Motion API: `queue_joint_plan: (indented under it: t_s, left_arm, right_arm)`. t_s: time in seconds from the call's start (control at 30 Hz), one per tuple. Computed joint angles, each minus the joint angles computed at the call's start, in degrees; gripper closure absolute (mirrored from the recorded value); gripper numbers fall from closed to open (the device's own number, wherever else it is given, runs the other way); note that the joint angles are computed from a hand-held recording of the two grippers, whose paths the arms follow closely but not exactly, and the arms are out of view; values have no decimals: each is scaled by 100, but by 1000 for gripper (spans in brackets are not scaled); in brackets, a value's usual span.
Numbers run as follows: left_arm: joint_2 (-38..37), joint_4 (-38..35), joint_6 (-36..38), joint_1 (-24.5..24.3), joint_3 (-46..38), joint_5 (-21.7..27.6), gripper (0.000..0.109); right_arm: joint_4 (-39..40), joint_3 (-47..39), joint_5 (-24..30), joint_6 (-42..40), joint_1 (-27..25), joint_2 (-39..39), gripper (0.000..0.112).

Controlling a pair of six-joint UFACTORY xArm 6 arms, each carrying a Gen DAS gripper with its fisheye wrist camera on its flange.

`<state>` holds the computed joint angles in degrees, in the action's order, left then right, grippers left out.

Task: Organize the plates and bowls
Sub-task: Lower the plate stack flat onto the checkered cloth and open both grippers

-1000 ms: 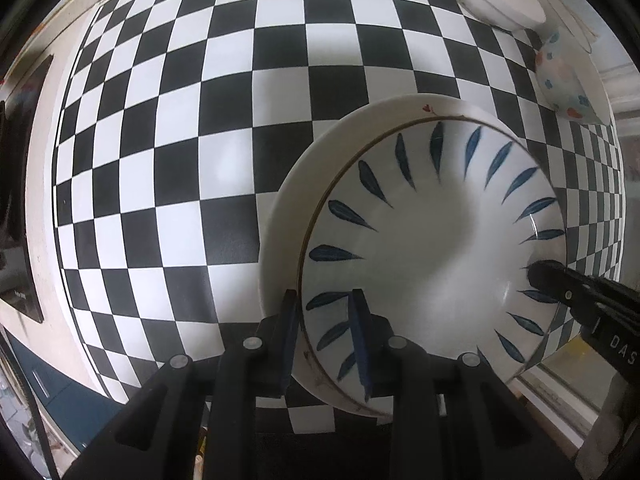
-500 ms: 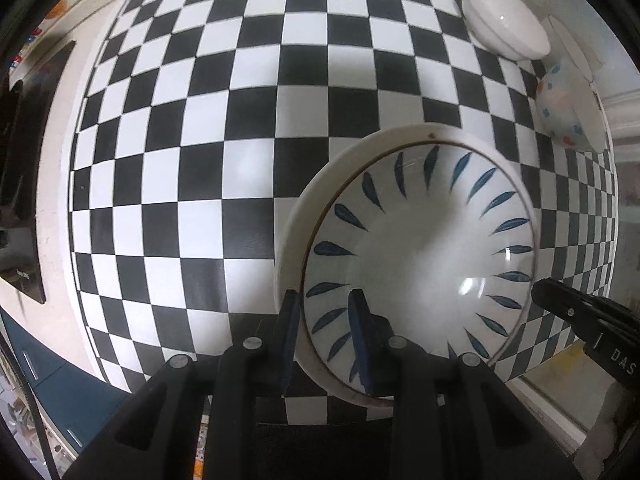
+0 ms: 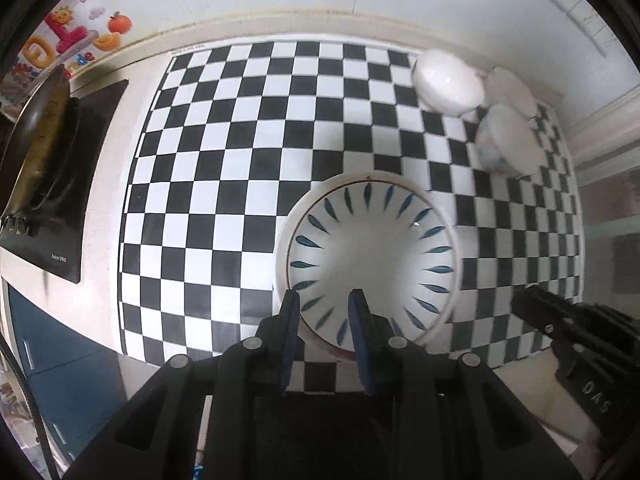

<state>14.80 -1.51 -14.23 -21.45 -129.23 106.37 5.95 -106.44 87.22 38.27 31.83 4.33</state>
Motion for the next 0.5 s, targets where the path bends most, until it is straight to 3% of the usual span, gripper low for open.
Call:
queue_joint_plan:
  t_s: [0.27, 0.5]
  left_arm:
    - [264, 65, 121, -91, -1214, 624, 86]
    - [-276, 33, 461, -19, -685, 308, 85]
  right_arm:
    - [-222, -414, 310, 307, 374, -209, 97]
    - [-589, -745, 661, 885, 740, -262, 97]
